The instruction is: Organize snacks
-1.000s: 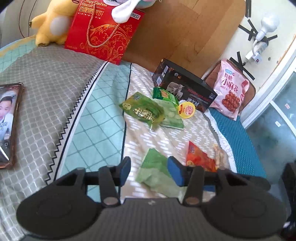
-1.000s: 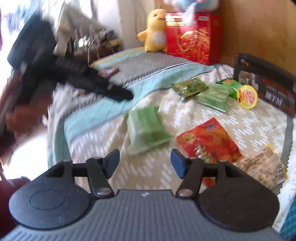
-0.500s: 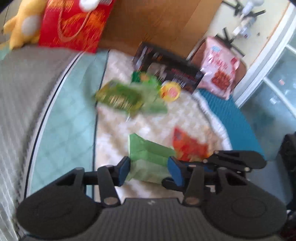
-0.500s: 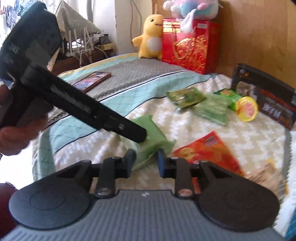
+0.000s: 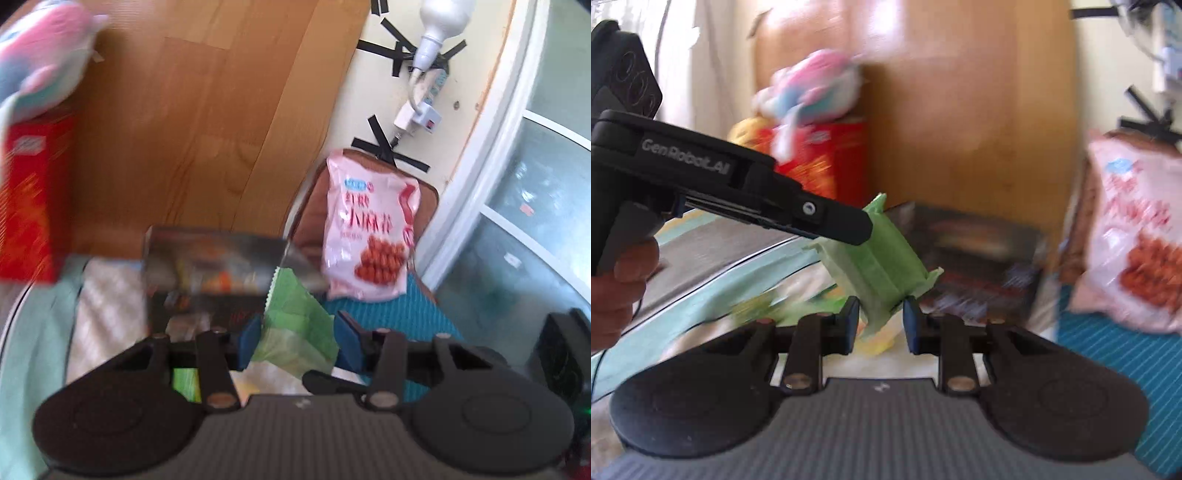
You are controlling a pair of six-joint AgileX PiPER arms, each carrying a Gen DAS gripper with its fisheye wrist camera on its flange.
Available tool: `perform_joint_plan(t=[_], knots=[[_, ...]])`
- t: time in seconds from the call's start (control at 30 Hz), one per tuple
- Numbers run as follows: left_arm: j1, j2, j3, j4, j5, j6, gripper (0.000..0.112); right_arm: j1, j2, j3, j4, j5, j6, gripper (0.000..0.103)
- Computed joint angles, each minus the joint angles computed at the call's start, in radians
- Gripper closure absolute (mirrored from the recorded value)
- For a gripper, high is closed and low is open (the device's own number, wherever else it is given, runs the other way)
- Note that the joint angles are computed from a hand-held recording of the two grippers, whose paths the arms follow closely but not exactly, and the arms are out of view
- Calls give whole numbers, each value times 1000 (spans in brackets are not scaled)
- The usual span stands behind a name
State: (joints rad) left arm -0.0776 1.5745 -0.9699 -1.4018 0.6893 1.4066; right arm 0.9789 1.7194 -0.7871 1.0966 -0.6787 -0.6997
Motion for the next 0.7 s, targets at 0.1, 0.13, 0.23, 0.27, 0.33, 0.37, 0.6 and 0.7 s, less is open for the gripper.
perform_joint_plan(t=[0.1, 0.13, 0.23, 0.27, 0.33, 0.37, 0.6, 0.7], knots=[[-89, 134, -176, 36, -82, -87, 68, -123, 14, -42, -65, 32, -22, 74], [-110, 177, -227, 51, -103, -111, 68, -155, 25, -59, -77, 38, -33, 74], [-166, 319, -407, 190, -143, -275, 68, -253, 67, -115, -119, 72, -45, 74], [-178, 363, -462, 250, -137, -345, 68, -281, 82, -129, -137, 80, -36, 71], [-200, 438, -543, 346, -145, -453, 68, -320, 113, -152, -145, 81, -25, 66], [-209, 456, -558, 380, -162, -484, 68, -335, 117, -149, -153, 90, -13, 63], [-94, 320, -362, 202, -97, -225, 62, -291, 75, 15, -241, -52, 226, 56], [46, 217, -217, 100, -22, -103, 59, -298, 22, 98, -405, -2, 436, 56]])
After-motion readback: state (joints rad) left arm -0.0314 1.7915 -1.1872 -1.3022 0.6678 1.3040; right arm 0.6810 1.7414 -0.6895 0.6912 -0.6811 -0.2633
